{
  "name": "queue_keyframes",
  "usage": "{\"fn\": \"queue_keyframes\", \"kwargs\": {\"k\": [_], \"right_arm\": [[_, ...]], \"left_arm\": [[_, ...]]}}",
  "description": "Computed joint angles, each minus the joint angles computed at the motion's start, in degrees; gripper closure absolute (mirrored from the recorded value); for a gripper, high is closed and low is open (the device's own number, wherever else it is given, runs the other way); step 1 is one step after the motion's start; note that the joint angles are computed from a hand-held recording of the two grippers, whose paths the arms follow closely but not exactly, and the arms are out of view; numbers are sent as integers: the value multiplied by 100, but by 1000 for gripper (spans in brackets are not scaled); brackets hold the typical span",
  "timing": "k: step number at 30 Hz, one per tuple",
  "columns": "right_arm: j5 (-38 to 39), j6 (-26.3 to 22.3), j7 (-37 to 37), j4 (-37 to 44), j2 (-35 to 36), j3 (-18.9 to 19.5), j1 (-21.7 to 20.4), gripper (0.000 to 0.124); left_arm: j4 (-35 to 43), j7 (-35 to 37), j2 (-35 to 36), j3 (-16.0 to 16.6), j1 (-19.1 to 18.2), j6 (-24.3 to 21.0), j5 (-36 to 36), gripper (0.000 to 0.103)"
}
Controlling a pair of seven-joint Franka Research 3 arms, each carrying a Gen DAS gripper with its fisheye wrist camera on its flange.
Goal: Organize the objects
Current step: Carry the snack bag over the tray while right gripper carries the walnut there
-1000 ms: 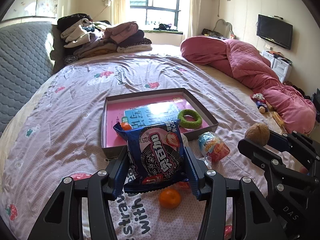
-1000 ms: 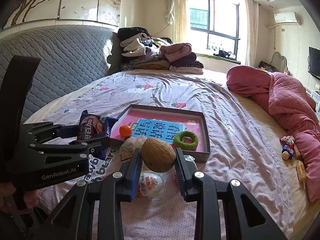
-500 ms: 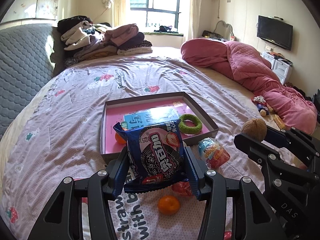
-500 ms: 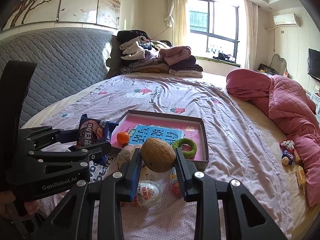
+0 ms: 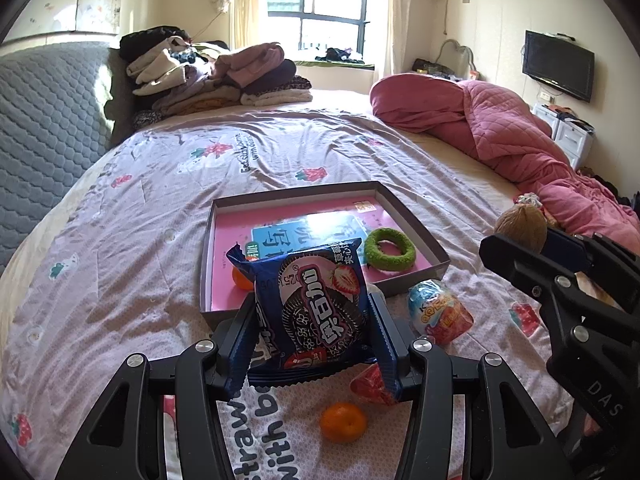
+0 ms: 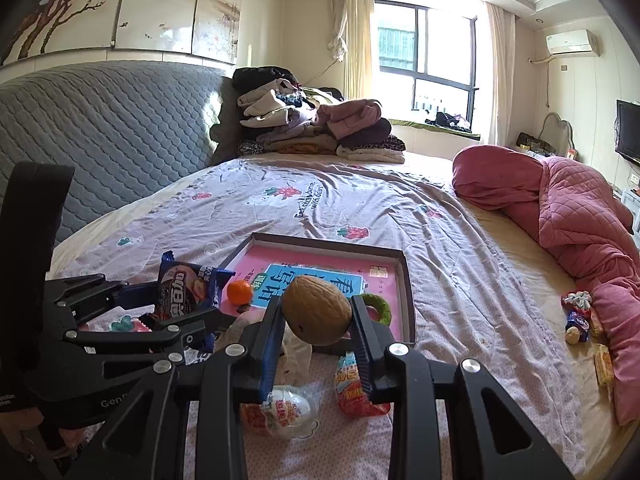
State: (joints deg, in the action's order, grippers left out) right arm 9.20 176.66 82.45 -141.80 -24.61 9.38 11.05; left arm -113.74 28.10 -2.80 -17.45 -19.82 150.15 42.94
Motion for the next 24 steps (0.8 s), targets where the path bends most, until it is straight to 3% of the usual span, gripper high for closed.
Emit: {"fn": "queue_keyframes", "kwargs": {"k": [24], "right_arm": [[22, 2, -405, 807, 744, -237, 83, 91]], "left_arm": [[595, 96, 492, 175, -65, -356, 186, 49]]}}
